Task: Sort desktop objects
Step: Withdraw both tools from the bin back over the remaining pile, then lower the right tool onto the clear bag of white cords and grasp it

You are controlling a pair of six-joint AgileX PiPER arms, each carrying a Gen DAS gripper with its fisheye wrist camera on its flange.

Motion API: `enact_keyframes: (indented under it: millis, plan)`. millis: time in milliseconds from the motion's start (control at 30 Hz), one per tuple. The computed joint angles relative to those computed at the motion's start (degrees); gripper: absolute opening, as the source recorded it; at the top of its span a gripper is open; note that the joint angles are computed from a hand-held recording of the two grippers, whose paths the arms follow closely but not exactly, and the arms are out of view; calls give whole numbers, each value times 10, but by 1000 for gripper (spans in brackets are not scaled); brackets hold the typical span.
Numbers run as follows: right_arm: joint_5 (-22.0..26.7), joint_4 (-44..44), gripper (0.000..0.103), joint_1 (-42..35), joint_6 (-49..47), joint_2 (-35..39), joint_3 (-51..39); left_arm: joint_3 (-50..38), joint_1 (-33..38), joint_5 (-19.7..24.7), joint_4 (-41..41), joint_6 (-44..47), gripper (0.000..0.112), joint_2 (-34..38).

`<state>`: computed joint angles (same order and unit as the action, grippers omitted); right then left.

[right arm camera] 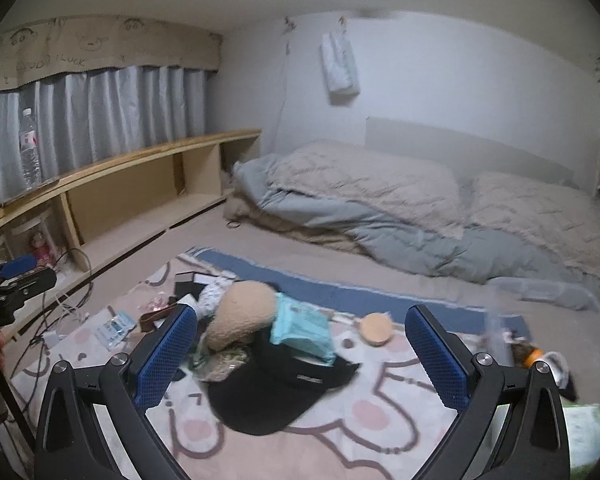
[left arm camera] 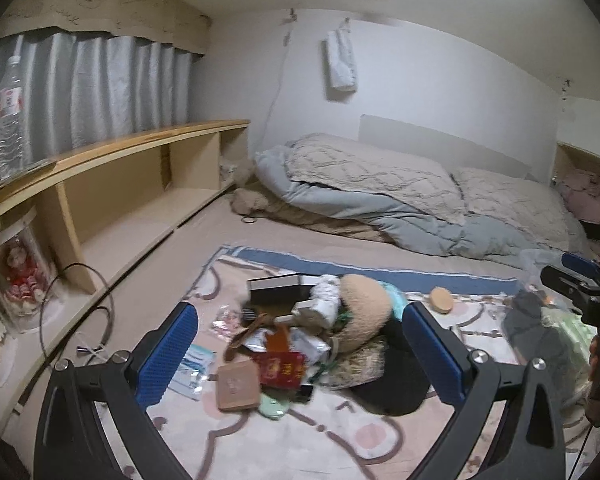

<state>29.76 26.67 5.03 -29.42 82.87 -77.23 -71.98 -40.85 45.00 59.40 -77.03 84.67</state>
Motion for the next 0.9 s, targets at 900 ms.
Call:
enact_keyframes:
  millis: [900]
  plan:
    - [116,156,94,83,-28,284,-153,52,248,-202,-470,303,94,127]
